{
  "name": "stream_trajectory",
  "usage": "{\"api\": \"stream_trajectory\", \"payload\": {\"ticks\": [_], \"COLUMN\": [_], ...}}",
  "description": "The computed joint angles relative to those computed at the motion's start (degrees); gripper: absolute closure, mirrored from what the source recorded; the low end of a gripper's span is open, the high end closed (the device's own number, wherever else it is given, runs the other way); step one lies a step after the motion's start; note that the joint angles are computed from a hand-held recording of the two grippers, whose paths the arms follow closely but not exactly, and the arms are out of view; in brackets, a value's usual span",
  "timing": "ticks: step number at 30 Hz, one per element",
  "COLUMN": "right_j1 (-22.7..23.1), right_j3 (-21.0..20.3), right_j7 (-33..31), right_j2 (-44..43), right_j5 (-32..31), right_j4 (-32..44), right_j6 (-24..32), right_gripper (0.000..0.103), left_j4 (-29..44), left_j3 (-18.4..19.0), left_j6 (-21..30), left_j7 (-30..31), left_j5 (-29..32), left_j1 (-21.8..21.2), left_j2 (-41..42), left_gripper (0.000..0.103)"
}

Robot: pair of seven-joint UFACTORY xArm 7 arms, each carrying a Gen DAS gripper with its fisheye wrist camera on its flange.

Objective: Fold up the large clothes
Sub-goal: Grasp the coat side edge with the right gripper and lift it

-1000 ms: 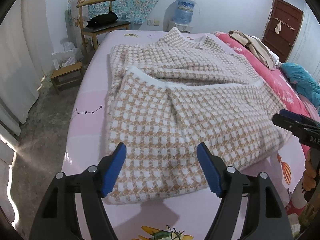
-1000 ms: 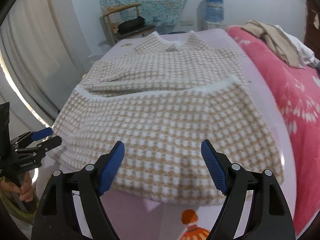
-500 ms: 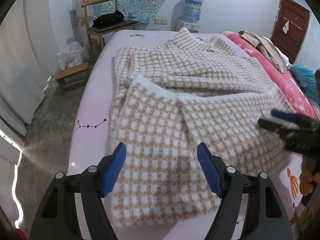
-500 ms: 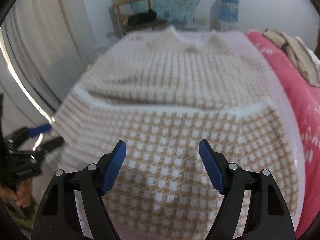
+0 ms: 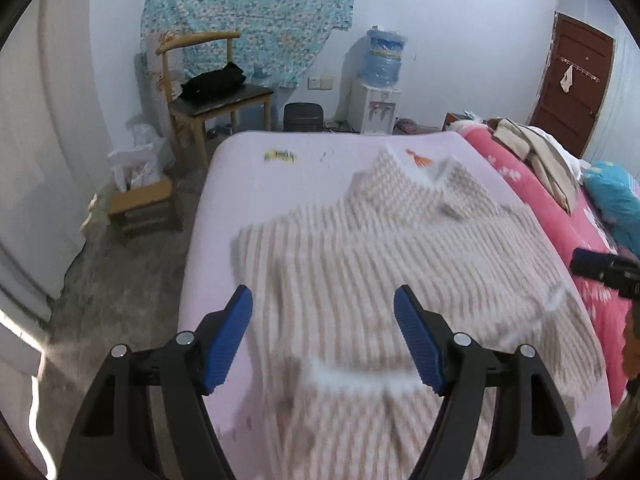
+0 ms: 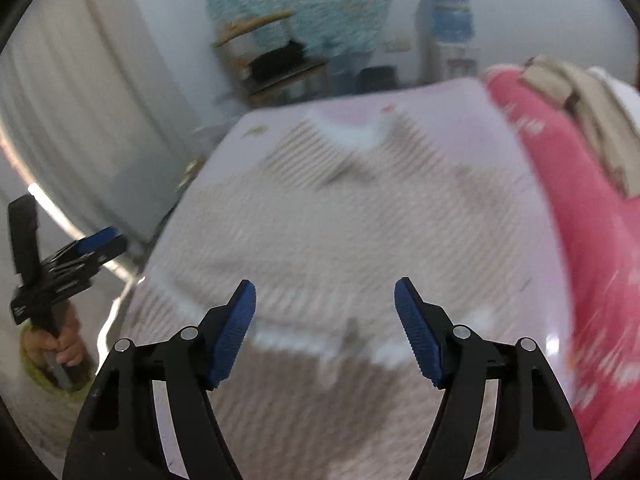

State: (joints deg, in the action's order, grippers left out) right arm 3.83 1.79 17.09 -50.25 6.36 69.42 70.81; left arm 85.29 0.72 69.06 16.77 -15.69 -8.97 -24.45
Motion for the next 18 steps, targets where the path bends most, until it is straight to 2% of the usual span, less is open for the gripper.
{"api": "stream_trajectory", "payload": {"ticks": [5,11,13,18], "right_j1": [-0.46,-1.34,-1.85,-3.40], "right_j3": [-4.43,-7.30,-8.17,-9.56], "right_j7": [-3.05,-6.12,-6.72,-8.44], "right_j2": [9.02,20.30,24.41,33.29], "right_j5": [0.06,2.38,3.91,8.61], "right_j4": [5.59,12.65,15.05,21.99], "right_j6": [-2.10,-1.18,-1.11,1.26], "right_gripper": [0.032,0.032,0.032,0.032], "left_j4": [9.65,19.79,20.77,23.72], "left_j3": [-3.29,-9.29,-9.97,-9.97], "left_j6": [0.49,-1.00,-2.67,-3.40], "left_j7": [-2.53,-9.42,-11.26,-13.03], "left_j5": [2.38,15.48,20.03,24.52], "left_j1": [-0.47,-3.67,-5.46,-8.98], "left_j2": [11.29,23.09,24.96,28.62], "left_gripper": [0.032,0.032,0.032,0.032]}}
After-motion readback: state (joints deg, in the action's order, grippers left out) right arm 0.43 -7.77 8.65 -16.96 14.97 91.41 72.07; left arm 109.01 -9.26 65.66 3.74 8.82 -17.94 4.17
